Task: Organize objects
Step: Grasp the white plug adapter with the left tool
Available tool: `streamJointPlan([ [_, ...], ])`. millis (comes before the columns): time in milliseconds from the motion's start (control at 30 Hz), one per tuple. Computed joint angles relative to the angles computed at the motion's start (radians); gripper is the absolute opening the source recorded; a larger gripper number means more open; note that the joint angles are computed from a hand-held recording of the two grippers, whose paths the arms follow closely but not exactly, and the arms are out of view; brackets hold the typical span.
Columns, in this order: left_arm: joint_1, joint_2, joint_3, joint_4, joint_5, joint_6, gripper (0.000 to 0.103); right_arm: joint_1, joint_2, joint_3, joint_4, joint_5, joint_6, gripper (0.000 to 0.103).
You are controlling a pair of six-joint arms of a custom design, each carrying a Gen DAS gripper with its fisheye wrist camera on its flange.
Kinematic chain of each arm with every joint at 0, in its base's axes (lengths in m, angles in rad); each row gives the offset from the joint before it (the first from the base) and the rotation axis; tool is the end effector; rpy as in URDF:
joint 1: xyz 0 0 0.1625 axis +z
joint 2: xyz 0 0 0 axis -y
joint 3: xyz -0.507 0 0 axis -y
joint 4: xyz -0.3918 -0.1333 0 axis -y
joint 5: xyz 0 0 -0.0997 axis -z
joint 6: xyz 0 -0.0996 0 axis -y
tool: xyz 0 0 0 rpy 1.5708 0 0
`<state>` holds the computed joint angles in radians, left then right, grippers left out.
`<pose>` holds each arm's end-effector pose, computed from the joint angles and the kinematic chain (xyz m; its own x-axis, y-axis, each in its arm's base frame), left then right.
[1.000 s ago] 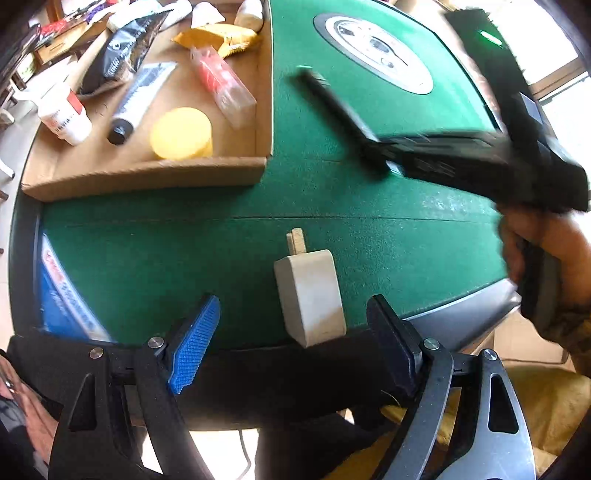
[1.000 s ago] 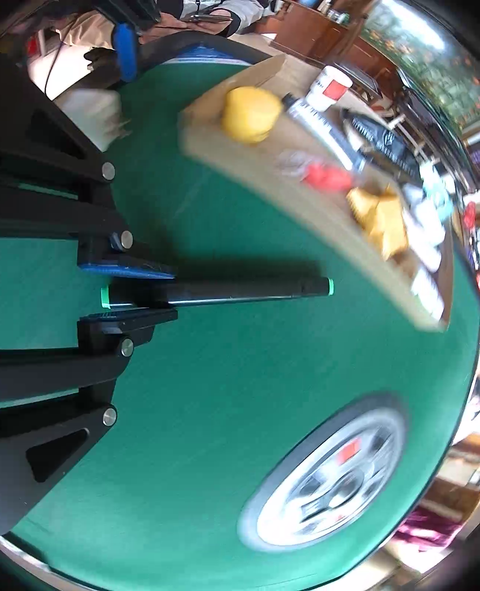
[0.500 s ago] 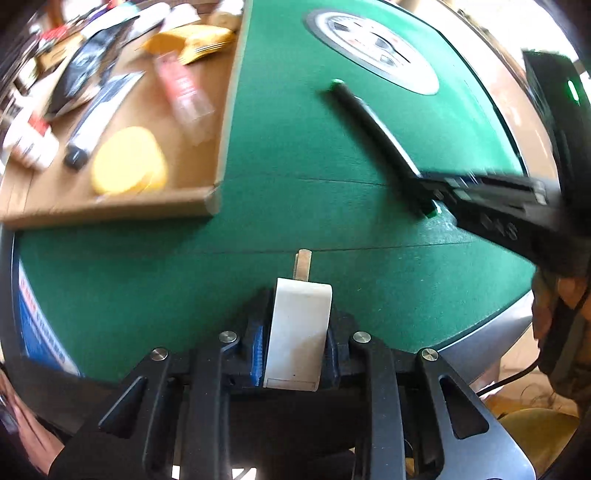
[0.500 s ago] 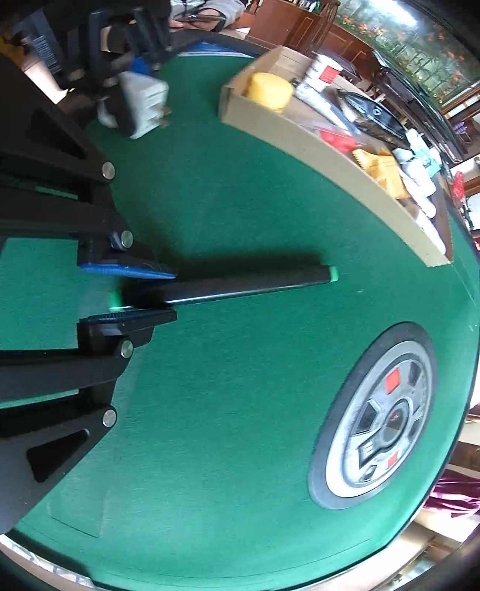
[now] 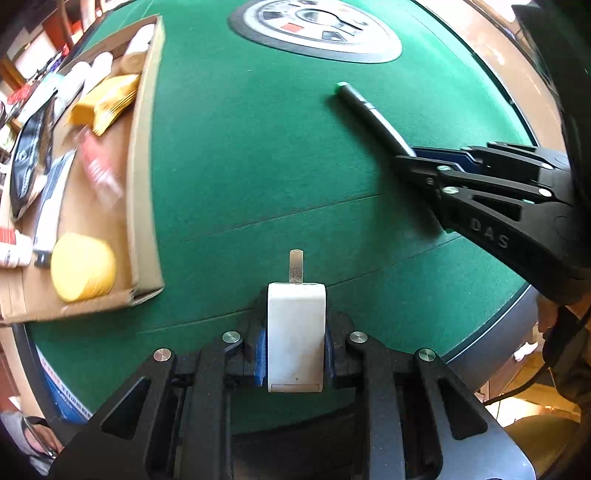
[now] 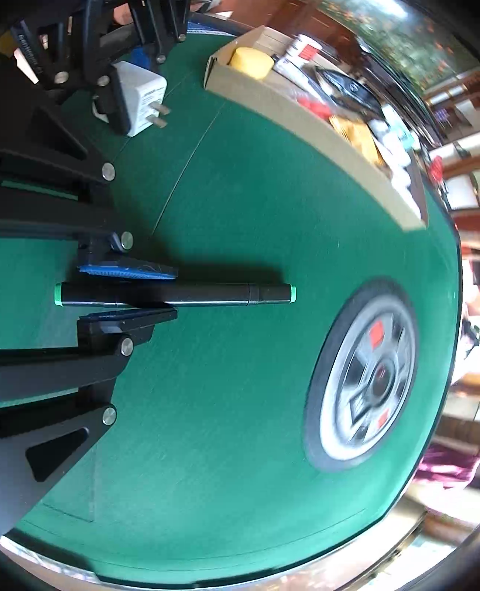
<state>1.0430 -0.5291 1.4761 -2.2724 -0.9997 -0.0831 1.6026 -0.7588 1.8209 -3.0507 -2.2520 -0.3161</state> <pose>-0.2125 -0.7360 -0.0051 -0.6990 0.4657 -0.5427 0.4320 0.8797 0.1986 0.0922 -0.6787 0.1389 -0.7366 -0.0647 0.6732 -0.2715 0.9400 -0.2067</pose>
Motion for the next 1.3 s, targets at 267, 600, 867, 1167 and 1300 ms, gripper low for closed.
streamJointPlan([
  [267, -0.047, 0.081, -0.083, 0.057, 0.023, -0.043, 0.022, -0.049, -0.087, 0.078, -0.013, 0.055, -0.011, 0.013],
  [600, -0.067, 0.117, -0.131, 0.058, 0.031, -0.15, 0.022, -0.109, -0.177, 0.074, 0.15, 0.236, 0.048, 0.013],
  [867, -0.066, 0.07, -0.084, 0.016, 0.043, -0.193, 0.022, -0.099, -0.185, 0.043, 0.216, 0.291, 0.085, 0.013],
  [1167, -0.055, -0.005, 0.034, -0.078, 0.09, -0.12, 0.022, -0.046, -0.145, 0.017, 0.203, 0.262, 0.066, 0.013],
  [1300, -0.057, -0.03, 0.063, -0.11, 0.093, -0.069, 0.022, -0.034, -0.135, 0.022, 0.183, 0.251, 0.075, 0.013],
])
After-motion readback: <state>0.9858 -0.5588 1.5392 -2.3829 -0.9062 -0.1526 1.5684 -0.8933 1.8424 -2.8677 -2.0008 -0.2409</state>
